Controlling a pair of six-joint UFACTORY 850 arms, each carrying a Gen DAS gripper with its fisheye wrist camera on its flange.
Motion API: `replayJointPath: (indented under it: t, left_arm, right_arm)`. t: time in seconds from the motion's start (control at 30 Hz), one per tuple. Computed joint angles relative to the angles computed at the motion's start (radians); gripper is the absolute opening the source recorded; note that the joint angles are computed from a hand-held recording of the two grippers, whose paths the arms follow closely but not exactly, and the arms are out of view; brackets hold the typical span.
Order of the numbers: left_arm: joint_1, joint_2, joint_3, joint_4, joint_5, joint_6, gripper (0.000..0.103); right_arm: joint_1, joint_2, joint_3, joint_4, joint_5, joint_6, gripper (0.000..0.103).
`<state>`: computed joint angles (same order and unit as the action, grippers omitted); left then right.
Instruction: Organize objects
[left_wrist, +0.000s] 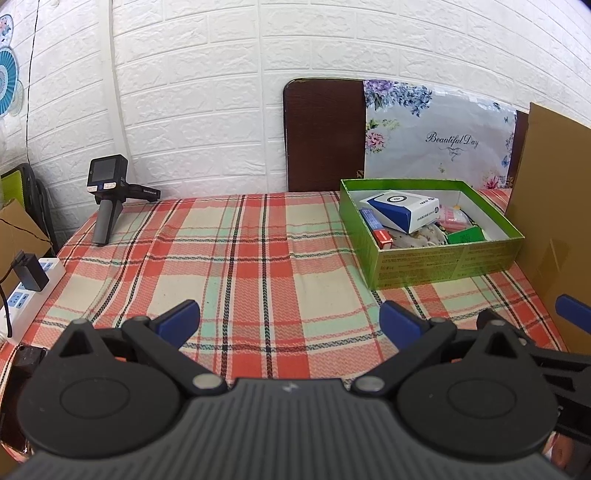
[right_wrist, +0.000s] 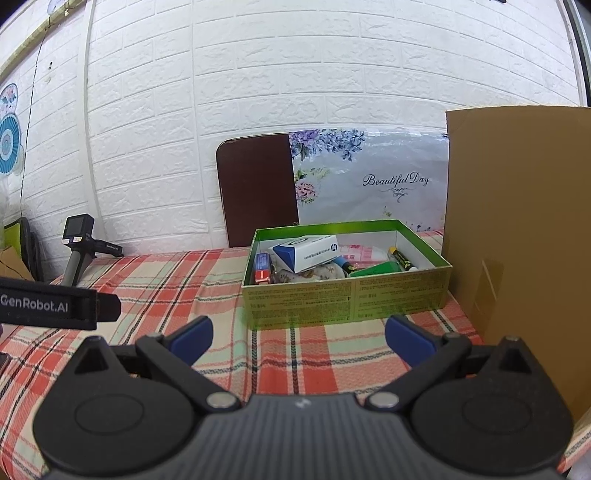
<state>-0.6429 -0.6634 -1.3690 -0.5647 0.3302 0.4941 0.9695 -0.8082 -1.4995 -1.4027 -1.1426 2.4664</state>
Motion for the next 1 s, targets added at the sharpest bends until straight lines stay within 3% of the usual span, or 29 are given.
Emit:
replayJointPath:
  t: [1.0]
  left_arm:
    - [0.002,-0.012,-0.011,0.018,-0.017,-0.007,0.103]
  right_arm:
    - [-0.006,-0.006,0.000,0.004,0.011,0.010,0.103]
